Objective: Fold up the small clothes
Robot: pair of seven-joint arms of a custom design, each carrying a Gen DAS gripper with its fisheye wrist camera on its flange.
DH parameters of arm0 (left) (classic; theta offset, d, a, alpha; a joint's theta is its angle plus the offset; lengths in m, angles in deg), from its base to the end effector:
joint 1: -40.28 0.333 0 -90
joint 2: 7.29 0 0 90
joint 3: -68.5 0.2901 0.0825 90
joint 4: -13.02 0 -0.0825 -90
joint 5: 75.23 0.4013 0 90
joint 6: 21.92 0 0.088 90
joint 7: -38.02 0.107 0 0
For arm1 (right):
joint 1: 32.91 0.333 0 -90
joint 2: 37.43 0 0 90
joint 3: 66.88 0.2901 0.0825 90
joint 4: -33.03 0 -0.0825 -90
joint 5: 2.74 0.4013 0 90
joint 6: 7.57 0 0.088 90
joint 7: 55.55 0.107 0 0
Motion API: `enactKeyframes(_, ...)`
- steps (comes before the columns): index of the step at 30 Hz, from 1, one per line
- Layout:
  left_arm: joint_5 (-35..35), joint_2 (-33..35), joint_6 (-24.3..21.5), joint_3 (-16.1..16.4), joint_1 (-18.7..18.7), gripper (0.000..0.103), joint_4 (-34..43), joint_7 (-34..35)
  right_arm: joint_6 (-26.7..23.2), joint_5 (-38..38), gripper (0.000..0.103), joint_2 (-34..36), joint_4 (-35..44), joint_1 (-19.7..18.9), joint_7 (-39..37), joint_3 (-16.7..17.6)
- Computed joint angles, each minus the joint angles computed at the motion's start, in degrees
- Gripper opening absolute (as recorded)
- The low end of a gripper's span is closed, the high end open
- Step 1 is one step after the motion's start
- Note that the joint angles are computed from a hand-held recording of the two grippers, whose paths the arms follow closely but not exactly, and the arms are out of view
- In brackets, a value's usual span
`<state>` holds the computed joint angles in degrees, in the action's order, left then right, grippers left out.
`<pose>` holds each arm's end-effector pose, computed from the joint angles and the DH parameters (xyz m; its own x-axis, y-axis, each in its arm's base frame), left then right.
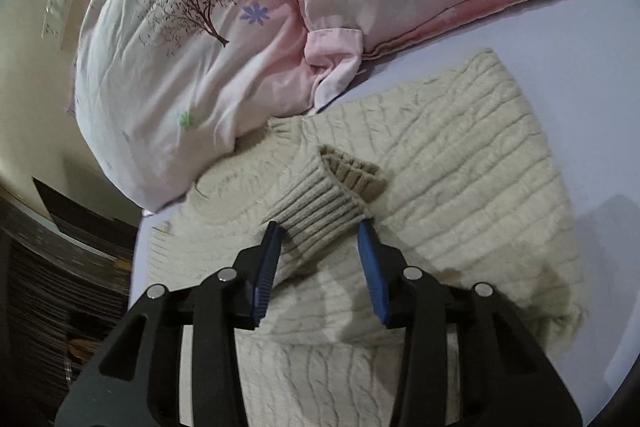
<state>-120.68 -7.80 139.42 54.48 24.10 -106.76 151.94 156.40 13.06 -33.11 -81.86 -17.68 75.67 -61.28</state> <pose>0.5362 -0.2719 0.4662 -0.3970 -0.8286 0.3946 -0.7662 0.0625 -0.6396 0.5959 0.2094 0.4765 -0.3254 -0.7086 -0.6261 -0.7010 0.6252 -0.3432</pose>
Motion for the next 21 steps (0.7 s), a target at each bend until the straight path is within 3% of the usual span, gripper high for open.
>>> enactKeyframes(2, -1.03, 0.15, 0.34, -0.07, -0.11, 0.080, 0.05, 0.74, 0.87, 3.87, 0.022, 1.19, 0.86, -0.54, -3.17, 0.71)
enactKeyframes(3, -0.96, 0.21, 0.48, -0.10, -0.14, 0.080, 0.06, 0.61, 2.73, 10.00, 0.010, 1.50, 0.78, -1.50, -8.60, 2.18)
enactKeyframes(4, -0.98, 0.24, 0.53, -0.11, -0.14, 0.080, 0.08, 0.52, 4.31, 12.10, 0.009, 1.36, 0.41, -1.63, -10.66, 2.59)
enactKeyframes(6, -2.45, 0.11, 0.24, -0.07, -0.12, 0.080, 0.09, 1.16, 8.24, 8.86, 0.008, -0.08, -1.74, -0.60, -8.59, 1.81)
enactKeyframes(8, -4.79, -0.26, -0.46, 0.04, -0.08, 0.080, -0.07, 2.63, 10.73, 1.04, 0.008, -2.88, -4.80, 0.56, -1.76, 0.35)
enactKeyframes(9, -5.58, -0.53, -0.73, 0.09, -0.10, 0.080, -0.26, 3.20, 11.44, -7.18, 0.007, -5.73, -7.66, 0.61, 5.76, -0.37)
enactKeyframes(12, -7.46, -1.35, -1.59, 0.27, -0.27, 0.080, -0.96, 5.12, 7.43, -28.65, 0.007, -12.75, -13.15, -4.30, 26.23, 2.56)
enactKeyframes(14, -8.56, -1.79, -2.30, 0.44, -0.44, 0.080, -1.27, 6.24, 2.31, -32.01, 0.008, -16.01, -15.17, -4.27, 29.90, 2.82)
enactKeyframes(15, -9.32, -2.06, -2.74, 0.54, -0.53, 0.080, -1.49, 7.03, -0.60, -29.86, 0.008, -17.43, -16.02, -2.34, 27.65, 1.51)
enactKeyframes(18, -12.00, -3.10, -4.24, 0.88, -0.81, 0.080, -2.34, 9.19, -5.73, -29.33, 0.019, -21.85, -19.03, -0.90, 27.56, 1.48)
enactKeyframes(21, -15.79, -4.93, -6.24, 1.49, -1.25, 0.076, -4.05, 12.05, -10.62, -31.66, 0.048, -28.58, -23.60, -0.97, 30.59, 3.12)
